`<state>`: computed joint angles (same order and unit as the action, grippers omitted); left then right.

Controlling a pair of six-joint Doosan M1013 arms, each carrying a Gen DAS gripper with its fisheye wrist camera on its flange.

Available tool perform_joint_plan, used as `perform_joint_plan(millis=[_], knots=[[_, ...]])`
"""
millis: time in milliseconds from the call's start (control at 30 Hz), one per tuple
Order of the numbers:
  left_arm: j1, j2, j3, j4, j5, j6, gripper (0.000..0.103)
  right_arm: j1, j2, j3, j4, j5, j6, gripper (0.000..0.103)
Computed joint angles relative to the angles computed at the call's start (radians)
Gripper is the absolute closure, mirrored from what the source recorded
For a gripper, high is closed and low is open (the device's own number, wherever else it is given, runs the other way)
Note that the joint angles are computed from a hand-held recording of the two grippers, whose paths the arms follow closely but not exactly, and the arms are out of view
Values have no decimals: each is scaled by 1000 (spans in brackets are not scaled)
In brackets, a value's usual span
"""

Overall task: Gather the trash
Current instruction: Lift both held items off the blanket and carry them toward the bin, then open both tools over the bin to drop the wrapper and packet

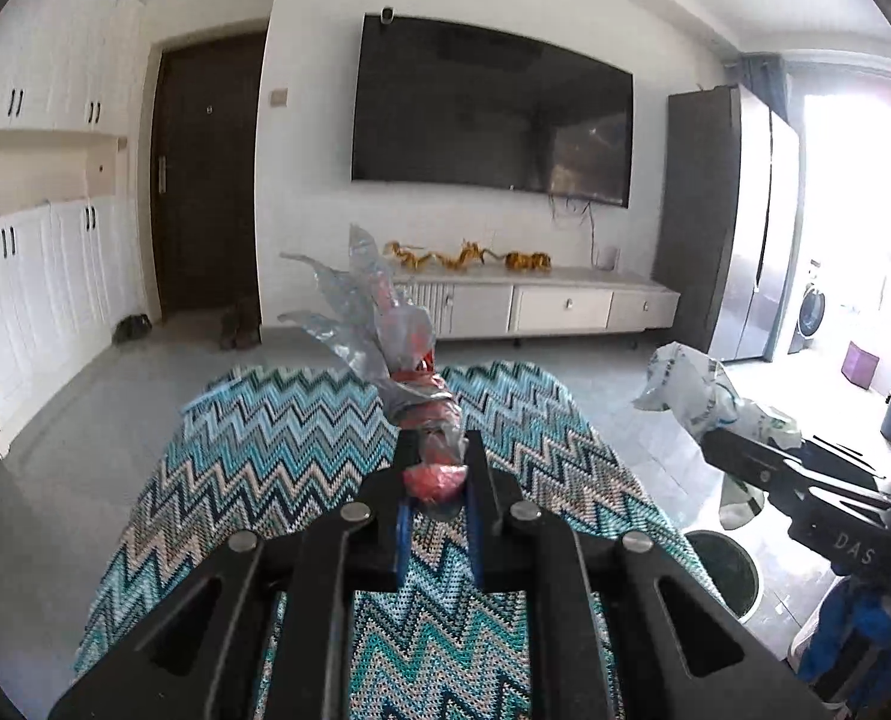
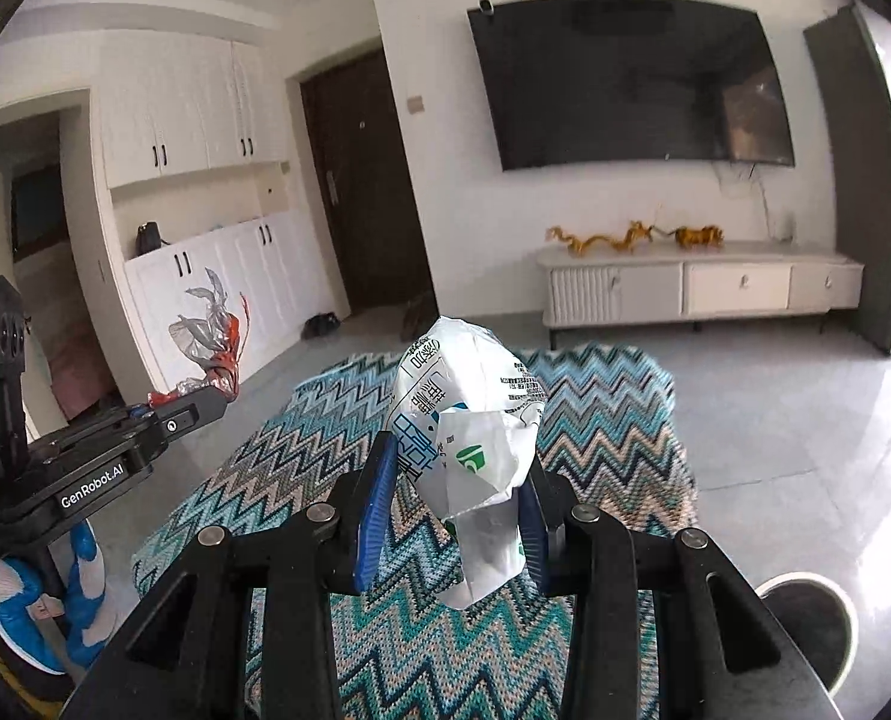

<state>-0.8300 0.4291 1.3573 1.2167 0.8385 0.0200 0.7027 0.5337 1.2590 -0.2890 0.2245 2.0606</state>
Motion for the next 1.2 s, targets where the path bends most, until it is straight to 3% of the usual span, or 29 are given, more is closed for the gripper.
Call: perform_joint_plan(millis=[100,367,600,800,967,1200], knots=[[-16,-11,9,33,15,-22,90,7,-23,29,-184,-13,160,66],[-31,2,-11,31,34,0,90,4,-68,100,-523,-51,514,66],[-26,59,-89,-51,35,135,90,-28,-91,165,-887,-42,939,66],[-25,142,-210,-154,38,297,90,-64,-112,221,-1066,2,1163,66],[-21,231,-348,-299,21,486,89,-108,-115,257,-1035,39,1185,66],[-3,411,-638,-650,44,855,88,-190,-89,291,-738,61,1019,65]])
